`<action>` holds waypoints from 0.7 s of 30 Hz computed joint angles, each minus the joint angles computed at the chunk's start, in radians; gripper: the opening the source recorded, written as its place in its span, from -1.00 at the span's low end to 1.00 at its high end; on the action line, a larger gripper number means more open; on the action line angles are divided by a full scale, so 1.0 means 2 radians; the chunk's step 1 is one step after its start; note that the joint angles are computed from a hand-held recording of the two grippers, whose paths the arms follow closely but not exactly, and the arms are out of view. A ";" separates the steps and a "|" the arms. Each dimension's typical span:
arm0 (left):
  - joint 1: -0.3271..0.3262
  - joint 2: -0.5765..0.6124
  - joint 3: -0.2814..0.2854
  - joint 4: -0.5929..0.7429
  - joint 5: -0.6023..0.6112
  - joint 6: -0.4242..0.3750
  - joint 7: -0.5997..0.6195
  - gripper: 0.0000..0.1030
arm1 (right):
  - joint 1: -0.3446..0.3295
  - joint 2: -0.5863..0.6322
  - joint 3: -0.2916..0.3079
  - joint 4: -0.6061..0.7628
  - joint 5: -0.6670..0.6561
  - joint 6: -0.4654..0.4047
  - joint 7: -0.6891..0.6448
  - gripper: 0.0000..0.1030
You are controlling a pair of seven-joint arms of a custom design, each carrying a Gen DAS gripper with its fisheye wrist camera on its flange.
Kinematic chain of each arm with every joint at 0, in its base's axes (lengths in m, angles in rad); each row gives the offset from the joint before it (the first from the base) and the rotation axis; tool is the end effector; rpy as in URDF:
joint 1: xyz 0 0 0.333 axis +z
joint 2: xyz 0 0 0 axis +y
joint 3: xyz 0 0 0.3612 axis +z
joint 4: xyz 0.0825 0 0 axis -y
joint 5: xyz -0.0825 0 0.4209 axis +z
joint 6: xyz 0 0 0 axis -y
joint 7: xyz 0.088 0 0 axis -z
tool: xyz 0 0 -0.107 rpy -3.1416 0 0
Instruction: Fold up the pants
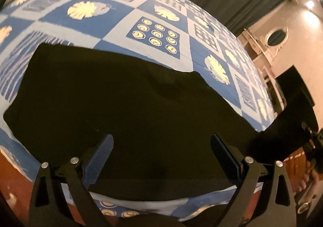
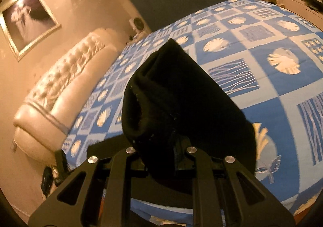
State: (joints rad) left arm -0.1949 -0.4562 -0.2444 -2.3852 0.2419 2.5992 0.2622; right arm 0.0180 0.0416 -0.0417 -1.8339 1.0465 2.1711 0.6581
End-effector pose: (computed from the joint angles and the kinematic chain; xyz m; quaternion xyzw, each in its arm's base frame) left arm 0.4230 -0.2214 0.5860 -0.8487 0.3993 -0.3263 0.1178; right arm 0.6455 0.0186 0.5845 -0.7348 0.4924 0.0186 0.4661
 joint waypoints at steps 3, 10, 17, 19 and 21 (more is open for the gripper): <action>-0.001 -0.002 0.004 -0.003 -0.002 0.006 0.004 0.86 | 0.015 -0.006 0.011 -0.023 -0.022 0.022 -0.007 -0.70; 0.011 -0.007 0.002 -0.014 -0.002 0.029 -0.019 0.86 | 0.050 -0.001 0.028 -0.066 -0.069 0.070 -0.006 -0.69; 0.009 -0.007 0.007 -0.017 -0.008 0.033 -0.020 0.86 | 0.076 0.004 0.041 -0.104 -0.110 0.108 0.003 -0.68; 0.009 -0.005 0.009 -0.017 -0.009 0.035 -0.017 0.86 | 0.082 0.002 0.044 -0.112 -0.119 0.122 0.002 -0.66; 0.009 -0.005 0.008 -0.017 -0.009 0.035 -0.016 0.86 | 0.086 0.002 0.045 -0.118 -0.122 0.129 0.004 -0.60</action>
